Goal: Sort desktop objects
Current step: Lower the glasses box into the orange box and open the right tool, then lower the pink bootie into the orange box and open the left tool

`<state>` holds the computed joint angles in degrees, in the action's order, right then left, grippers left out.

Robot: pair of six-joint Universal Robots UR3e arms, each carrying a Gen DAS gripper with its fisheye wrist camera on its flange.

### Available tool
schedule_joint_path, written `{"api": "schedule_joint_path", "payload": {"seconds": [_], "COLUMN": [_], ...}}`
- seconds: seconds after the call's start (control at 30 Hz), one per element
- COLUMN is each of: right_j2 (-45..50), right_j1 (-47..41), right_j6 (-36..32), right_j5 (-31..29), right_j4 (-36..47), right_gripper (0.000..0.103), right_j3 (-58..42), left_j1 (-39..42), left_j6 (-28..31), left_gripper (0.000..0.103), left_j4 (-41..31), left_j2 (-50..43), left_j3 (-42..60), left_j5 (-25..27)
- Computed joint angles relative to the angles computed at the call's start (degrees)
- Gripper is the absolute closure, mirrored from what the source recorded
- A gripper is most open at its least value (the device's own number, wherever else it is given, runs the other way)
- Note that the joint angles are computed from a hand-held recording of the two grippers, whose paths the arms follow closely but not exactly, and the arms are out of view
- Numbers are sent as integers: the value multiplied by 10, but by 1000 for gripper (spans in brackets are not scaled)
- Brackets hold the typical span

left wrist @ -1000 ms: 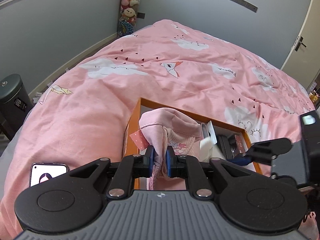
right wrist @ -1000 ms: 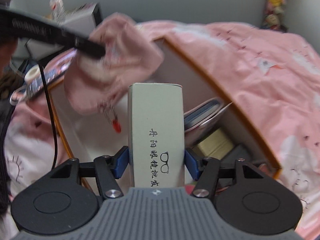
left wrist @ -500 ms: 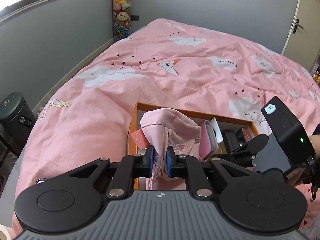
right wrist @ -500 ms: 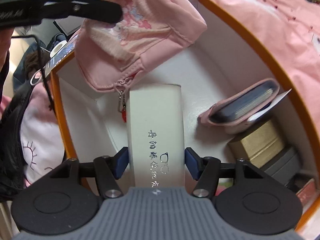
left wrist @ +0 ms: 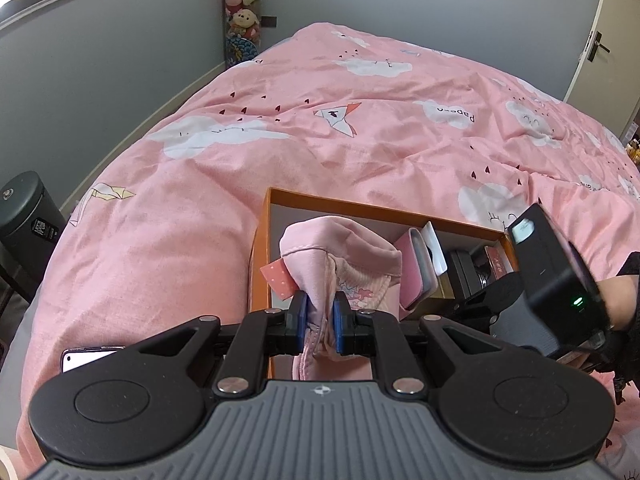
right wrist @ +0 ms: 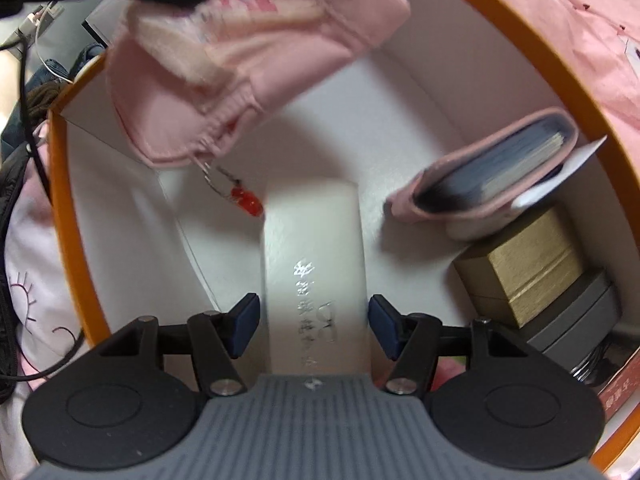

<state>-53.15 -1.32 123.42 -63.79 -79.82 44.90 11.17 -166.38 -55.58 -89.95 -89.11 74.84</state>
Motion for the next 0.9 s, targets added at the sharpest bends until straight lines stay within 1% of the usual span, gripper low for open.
{"api": "schedule_joint_path", "payload": {"seconds": [0.07, 0.13, 0.2, 0.27, 0.3, 0.37, 0.43, 0.53, 0.6, 0.67, 0.7, 0.77, 0.83, 0.87, 0.9], "right_j2": [-3, -9, -14, -23, -25, -24, -16, -12, -26, -33, -33, -30, -27, -30, -43], "right_j1": [-8, -13, -17, -19, -21, -27, -32, -35, -36, -39, -41, -45, -46, -46, -45], "right_j6": [-2, 13, 42, 80, 99, 131, 155, 177, 183, 174, 163, 121, 63, 40, 34], "right_j5": [21, 37, 48, 54, 59, 76, 91, 100, 99, 103, 108, 120, 125, 125, 122], "right_j4": [11, -1, -20, -57, -69, -83, -78, -84, -108, -108, -93, -40, 24, 41, 29], "right_gripper": [35, 34, 43, 65, 67, 67, 66, 59, 59, 60, 60, 63, 63, 61, 62], "right_j3": [-9, -2, 9, 34, 41, 50, 46, 55, 90, 100, 96, 78, 54, 53, 72], "left_j1": [0, 1, 4, 4, 3, -1, -4, -10, -12, -14, -16, -19, -22, -24, -26], "left_j6": [-1, -2, -2, -2, -2, -1, 4, 12, 17, 22, 23, 26, 29, 30, 30], "left_gripper": [88, 88, 88, 88, 88, 88, 88, 88, 87, 87, 87, 87, 87, 87, 87], "left_j4": [-2, -5, -5, -2, 1, 5, 1, -3, -5, -8, -9, -11, -15, -17, -18], "left_j2": [-3, -4, -1, 1, 1, -1, -4, -4, -4, -7, -10, -15, -21, -23, -25], "left_j3": [2, 3, 2, 1, 1, 2, 5, 5, 4, 6, 8, 13, 19, 21, 23], "left_j5": [0, -3, -8, -6, -2, 8, 11, 14, 15, 17, 20, 26, 28, 29, 31]}}
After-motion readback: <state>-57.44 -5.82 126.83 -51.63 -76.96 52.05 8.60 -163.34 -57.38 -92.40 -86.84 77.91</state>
